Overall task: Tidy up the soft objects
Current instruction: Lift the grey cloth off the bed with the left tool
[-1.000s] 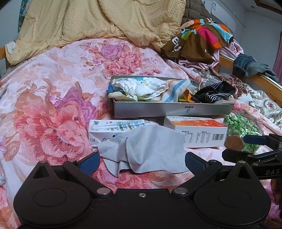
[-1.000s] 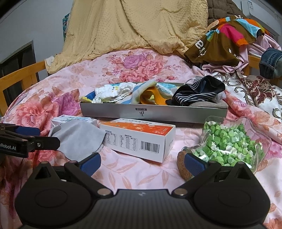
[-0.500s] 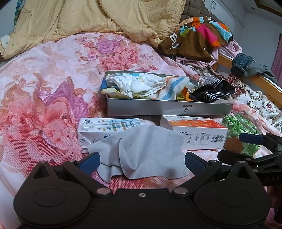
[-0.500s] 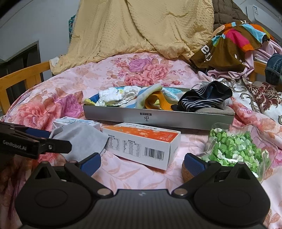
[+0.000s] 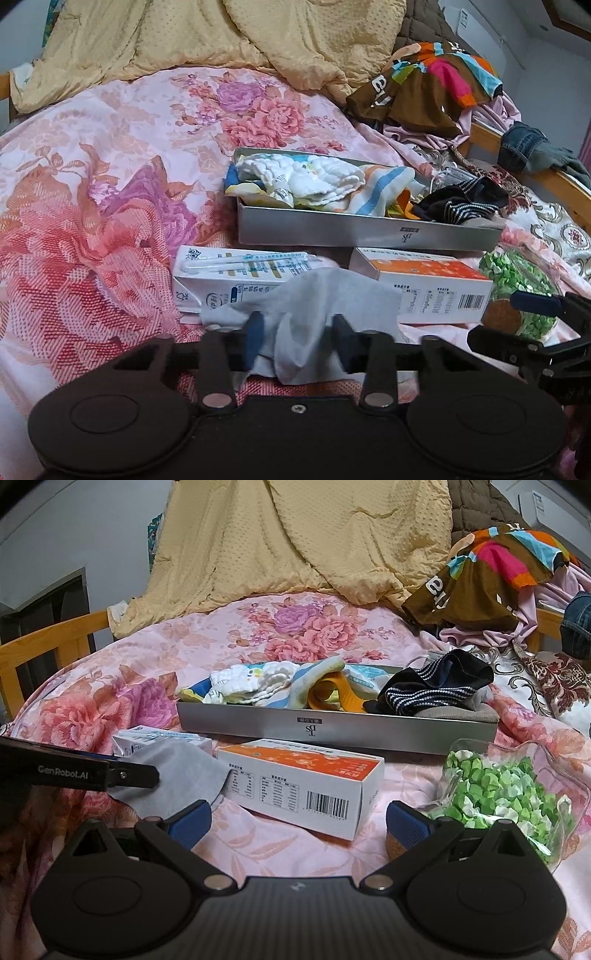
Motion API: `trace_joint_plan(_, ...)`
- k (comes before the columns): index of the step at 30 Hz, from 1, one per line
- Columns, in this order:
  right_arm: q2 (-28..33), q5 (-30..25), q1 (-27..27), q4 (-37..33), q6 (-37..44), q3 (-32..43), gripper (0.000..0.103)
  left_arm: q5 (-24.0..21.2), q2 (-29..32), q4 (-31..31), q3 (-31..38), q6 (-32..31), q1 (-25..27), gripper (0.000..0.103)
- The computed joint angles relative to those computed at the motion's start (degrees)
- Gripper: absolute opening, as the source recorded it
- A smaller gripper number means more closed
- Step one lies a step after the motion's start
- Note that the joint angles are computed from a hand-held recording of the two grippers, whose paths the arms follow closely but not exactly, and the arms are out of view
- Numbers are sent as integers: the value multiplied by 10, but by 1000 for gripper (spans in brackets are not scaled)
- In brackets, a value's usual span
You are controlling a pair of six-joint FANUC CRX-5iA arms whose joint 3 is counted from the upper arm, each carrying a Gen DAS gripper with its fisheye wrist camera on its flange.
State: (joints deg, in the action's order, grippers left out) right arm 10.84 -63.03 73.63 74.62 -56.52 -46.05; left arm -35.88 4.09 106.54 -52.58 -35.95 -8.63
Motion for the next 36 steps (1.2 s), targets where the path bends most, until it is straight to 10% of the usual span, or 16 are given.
trace_joint_plan(8, 0, 2, -2, 3, -2, -1, 103, -28, 0, -56, -3, -6, 25, 9)
trace_joint_plan(22, 3, 1, -6, 12, -1, -1, 103, -65, -5, -143, -6, 7, 68, 7)
trace_joint_plan(36, 5, -10, -3, 22, 2, -5, 103, -33, -4, -101, -2, 16, 27, 43)
